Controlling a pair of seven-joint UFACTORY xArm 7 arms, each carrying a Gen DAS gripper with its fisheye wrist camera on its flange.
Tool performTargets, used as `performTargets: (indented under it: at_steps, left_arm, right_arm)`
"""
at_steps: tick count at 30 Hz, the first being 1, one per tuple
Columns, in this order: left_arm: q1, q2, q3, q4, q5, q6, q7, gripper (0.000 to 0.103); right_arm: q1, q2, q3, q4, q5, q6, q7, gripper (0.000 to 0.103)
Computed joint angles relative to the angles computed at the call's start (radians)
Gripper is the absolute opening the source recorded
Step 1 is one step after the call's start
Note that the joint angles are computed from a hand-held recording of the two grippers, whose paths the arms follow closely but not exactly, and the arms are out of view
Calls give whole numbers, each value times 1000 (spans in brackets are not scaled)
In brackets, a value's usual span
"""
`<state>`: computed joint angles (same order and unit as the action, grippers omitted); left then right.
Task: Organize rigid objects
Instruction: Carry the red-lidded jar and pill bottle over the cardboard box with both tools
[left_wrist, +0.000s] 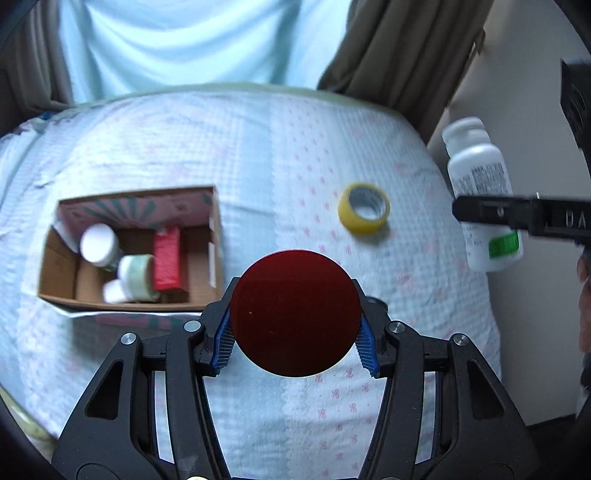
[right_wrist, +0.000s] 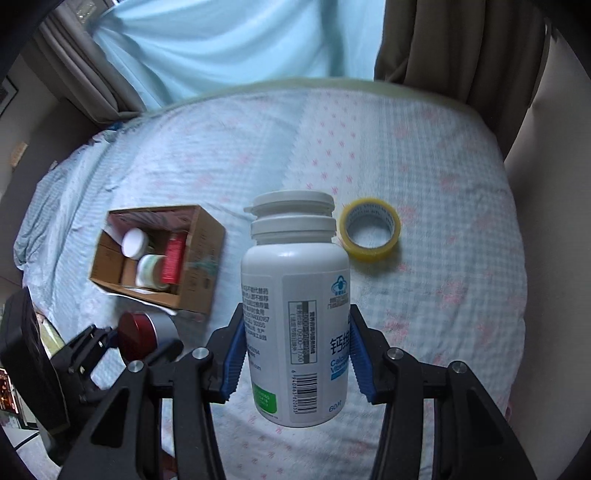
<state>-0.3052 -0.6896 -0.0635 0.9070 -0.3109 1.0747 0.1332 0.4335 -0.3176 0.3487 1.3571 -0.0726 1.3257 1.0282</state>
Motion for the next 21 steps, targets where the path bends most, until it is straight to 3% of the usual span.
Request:
performTargets:
  at_steps: [10,18,21]
  left_arm:
    - [104,77,118,303,63,191,85,50]
    - [195,239,242,479,-3,269,222,50]
    - [231,322,281,547,-30,306,306,50]
  right_arm:
    - [65,172,68,298,-139,9,118,46]
    - [209,379,55,522,-255,45,234,46]
    - [290,511,38,687,-319,115,270,46]
